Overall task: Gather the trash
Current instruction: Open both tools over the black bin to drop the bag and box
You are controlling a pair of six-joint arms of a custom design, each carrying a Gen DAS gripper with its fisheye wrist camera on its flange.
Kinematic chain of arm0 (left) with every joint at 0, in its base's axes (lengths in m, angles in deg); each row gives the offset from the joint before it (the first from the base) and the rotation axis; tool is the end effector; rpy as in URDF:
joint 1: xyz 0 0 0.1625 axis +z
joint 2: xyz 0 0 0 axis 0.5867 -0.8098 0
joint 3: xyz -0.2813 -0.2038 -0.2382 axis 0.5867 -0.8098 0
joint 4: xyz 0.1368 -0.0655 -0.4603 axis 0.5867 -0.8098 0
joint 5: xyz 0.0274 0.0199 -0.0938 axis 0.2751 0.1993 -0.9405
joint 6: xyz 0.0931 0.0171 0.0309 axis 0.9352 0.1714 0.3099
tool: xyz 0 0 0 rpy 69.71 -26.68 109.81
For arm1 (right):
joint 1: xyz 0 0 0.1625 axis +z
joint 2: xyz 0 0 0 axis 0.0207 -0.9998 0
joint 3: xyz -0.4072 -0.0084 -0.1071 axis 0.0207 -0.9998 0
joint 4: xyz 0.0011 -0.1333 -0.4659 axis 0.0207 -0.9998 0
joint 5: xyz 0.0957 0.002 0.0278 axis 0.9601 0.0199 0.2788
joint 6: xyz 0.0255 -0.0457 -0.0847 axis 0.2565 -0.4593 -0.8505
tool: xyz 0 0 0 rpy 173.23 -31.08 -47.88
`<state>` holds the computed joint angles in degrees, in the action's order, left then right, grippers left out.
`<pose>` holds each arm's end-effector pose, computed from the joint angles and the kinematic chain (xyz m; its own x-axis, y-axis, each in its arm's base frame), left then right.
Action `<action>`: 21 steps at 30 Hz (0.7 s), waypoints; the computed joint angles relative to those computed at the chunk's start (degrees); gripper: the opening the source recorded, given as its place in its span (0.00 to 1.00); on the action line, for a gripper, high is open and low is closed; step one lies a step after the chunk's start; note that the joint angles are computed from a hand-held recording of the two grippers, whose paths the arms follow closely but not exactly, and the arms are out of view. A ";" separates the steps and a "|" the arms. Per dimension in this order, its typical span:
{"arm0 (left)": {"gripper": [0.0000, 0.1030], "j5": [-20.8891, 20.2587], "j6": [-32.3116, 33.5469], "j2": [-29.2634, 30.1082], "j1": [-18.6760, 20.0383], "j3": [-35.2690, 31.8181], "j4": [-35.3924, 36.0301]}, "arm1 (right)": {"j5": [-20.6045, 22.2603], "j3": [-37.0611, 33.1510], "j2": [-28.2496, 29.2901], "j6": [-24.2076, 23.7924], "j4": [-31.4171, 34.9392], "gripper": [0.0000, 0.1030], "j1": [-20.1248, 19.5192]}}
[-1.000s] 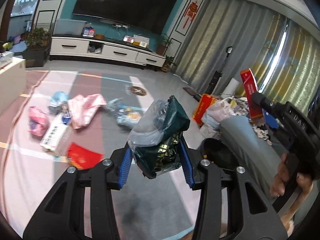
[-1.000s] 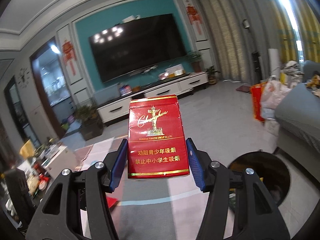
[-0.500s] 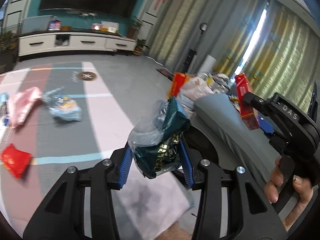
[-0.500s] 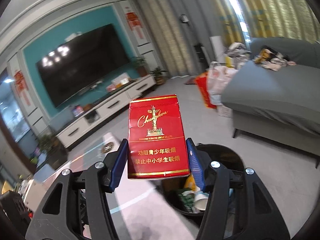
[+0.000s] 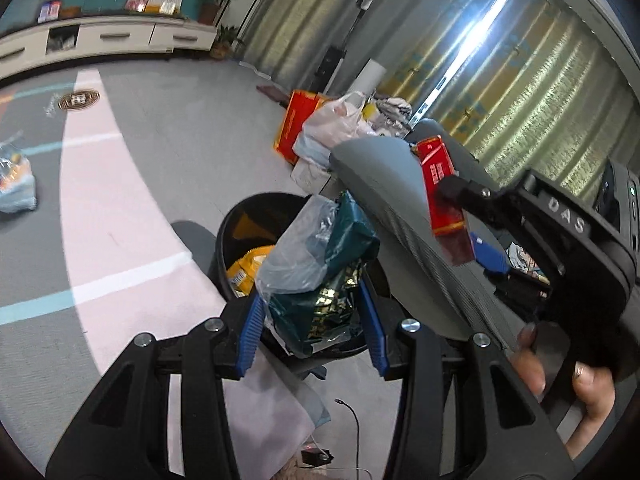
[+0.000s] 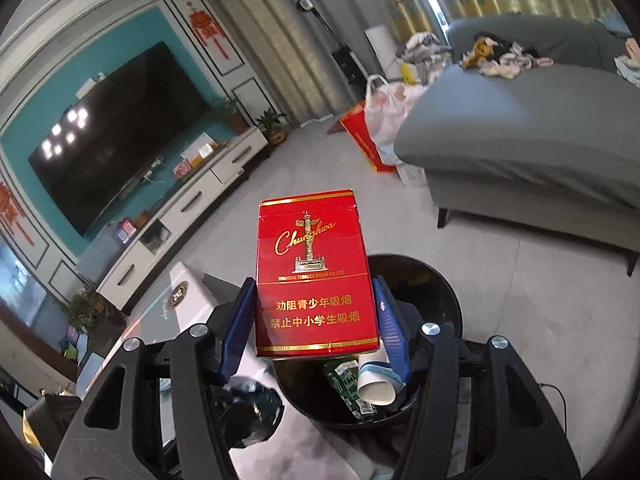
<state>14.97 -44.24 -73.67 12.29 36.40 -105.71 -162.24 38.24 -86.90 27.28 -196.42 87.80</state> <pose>-0.3023 -0.6326 0.0086 -0.9667 -0.0228 -0.2550 0.1731 0.6758 -0.7165 0.1052 -0.6212 0.2675 -0.9487 -0.0372 0.3139 -0.2560 0.6727 -0.6942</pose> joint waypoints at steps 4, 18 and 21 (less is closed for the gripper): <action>0.44 -3.58 -0.47 1.91 1.76 -2.82 1.56 | -5.35 -1.98 2.70 0.64 0.66 0.56 0.64; 0.78 -6.89 -0.14 3.67 3.63 -5.16 2.46 | -14.36 -6.24 7.34 1.36 2.86 0.75 0.96; 0.85 -2.31 0.84 1.63 2.20 -2.15 -0.09 | -14.44 -5.92 7.29 0.73 1.70 0.81 1.53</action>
<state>12.66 -43.41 -72.04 14.49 34.24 -105.79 -176.68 32.32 -79.61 28.01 -194.71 89.32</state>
